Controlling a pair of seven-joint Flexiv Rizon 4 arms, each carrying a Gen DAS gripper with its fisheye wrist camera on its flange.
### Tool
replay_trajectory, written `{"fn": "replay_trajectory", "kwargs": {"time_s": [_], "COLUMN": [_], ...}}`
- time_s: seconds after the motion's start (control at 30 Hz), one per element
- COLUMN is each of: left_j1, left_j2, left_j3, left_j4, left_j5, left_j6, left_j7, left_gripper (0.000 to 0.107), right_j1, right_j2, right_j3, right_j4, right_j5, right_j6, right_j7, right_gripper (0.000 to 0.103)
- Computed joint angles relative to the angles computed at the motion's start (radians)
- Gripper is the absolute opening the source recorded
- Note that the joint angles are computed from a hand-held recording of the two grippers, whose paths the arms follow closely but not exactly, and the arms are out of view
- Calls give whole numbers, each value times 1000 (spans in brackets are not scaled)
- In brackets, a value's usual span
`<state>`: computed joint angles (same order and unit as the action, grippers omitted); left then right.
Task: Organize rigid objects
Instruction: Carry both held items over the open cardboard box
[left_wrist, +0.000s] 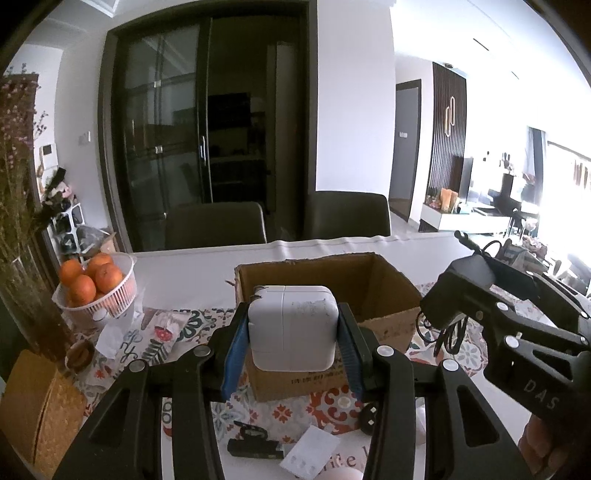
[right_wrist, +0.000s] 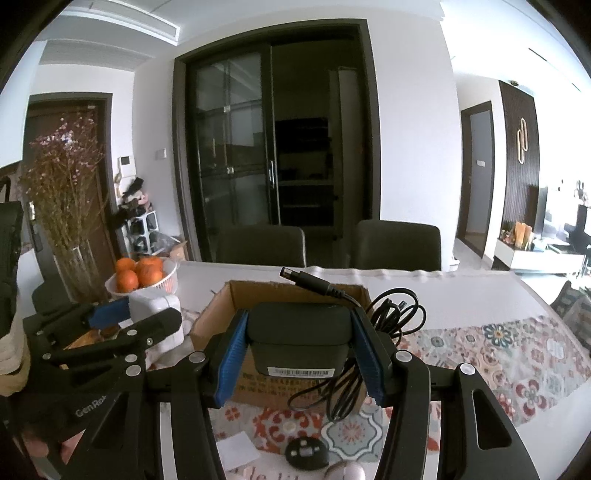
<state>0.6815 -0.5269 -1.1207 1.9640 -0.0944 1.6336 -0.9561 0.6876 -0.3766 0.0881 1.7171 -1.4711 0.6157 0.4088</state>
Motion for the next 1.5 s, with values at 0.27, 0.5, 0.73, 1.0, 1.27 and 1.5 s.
{"fn": "replay_trajectory", "kwargs": {"time_s": [0.27, 0.5, 0.73, 1.0, 1.27, 1.5], "left_j1": [-119, -249, -410, -581, -737, -821], "left_j2": [15, 14, 7, -26, -77, -120], "left_j3": [116, 242, 414, 614, 814, 930], "left_j4": [-79, -162, -266, -397, -530, -596], "left_j5": [-79, -165, -221, -268, -288, -270], "left_j6": [-60, -102, -162, -276, -436, -510], "left_j7": [48, 96, 122, 113, 74, 43], "left_gripper": [45, 45, 45, 45, 45, 45], "right_j1": [-29, -47, -69, -103, -109, -106], "right_j2": [-21, -41, -61, -97, -140, -167], "right_j3": [-23, -45, -68, -87, -115, -128], "right_j4": [-47, -86, -127, -165, -197, -204], "right_j5": [11, 32, 73, 179, 310, 410], "right_j6": [54, 103, 151, 256, 319, 342], "right_j7": [-50, -97, -168, -245, -311, -362], "right_gripper": [55, 55, 55, 55, 55, 55]}}
